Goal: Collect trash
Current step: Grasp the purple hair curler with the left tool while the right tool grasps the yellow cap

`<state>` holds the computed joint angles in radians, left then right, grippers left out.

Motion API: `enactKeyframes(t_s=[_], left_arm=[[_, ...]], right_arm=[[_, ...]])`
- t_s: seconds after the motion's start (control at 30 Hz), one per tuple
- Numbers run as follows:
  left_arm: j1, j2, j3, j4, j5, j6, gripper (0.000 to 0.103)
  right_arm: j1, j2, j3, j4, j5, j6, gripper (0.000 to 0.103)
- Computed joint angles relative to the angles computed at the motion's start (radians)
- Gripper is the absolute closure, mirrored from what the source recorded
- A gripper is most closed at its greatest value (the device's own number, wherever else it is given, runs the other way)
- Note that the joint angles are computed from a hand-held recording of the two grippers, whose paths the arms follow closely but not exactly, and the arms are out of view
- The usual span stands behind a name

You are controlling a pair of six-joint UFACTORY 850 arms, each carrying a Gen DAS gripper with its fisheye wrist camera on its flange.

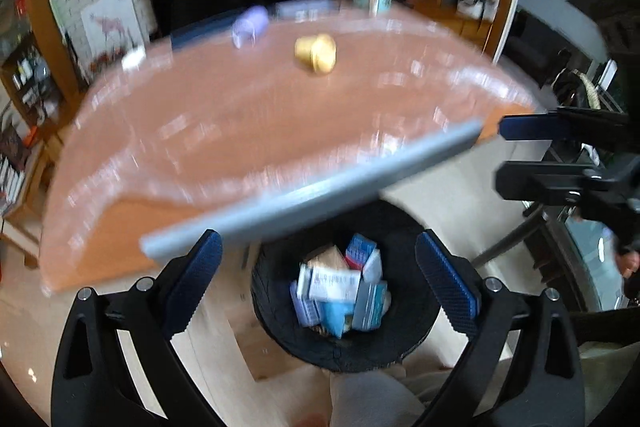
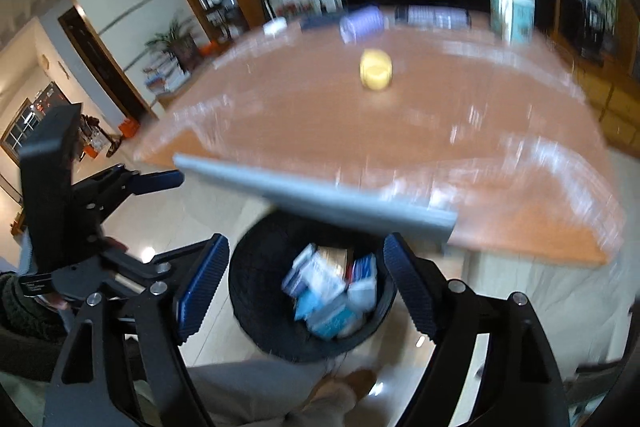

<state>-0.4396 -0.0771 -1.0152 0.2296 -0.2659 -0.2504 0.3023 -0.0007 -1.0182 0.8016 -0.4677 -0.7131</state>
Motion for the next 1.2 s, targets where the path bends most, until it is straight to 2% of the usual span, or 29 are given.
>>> enactKeyframes(t_s=[0.1, 0.17, 0.23, 0.37, 0.57, 0.77, 0.83, 0.9, 1.03, 1.2], left_arm=[[0.031, -0.019, -0.068, -0.082, 0.0, 0.099, 0.005], [0.055, -0.056, -0.124, -0.135, -0.004, 0.151, 0.005], [0.072, -0.106, -0.194, -0.075, -0.022, 0.091, 0.005], [0.101, -0.242, -0.366, -0.018, -0.063, 0.068, 0.005], [0.136, -0.476, -0.665, -0.101, -0.174, 0.199, 0.005], [0.146, -0.721, -0.998, -0.104, -0.306, 0.251, 0.005], [0.149, -0.794, -1.102, -0.1, -0.35, 0.251, 0.005], [0.153, -0.869, -1.212, -0.097, -0.398, 0.245, 0.005], [0.156, -0.977, -1.377, -0.107, -0.466, 0.262, 0.005], [0.162, -1.095, -1.576, -0.163, -0.548, 0.343, 0.013]], right_arm=[[0.002, -0.026, -0.047, -0.056, 0.059, 0.039, 0.018], [0.003, -0.078, -0.104, -0.138, 0.068, 0.108, 0.017], [-0.004, -0.123, -0.148, -0.133, 0.058, 0.104, 0.017], [-0.012, -0.224, -0.252, -0.127, 0.023, 0.126, 0.017], [-0.008, -0.404, -0.45, -0.272, -0.02, 0.275, 0.017], [0.005, -0.541, -0.616, -0.383, -0.075, 0.372, 0.018], [0.009, -0.57, -0.65, -0.403, -0.09, 0.387, 0.021], [0.013, -0.602, -0.69, -0.427, -0.112, 0.407, 0.027], [0.016, -0.635, -0.726, -0.452, -0.132, 0.433, 0.031], [0.022, -0.654, -0.75, -0.487, -0.137, 0.459, 0.035]])
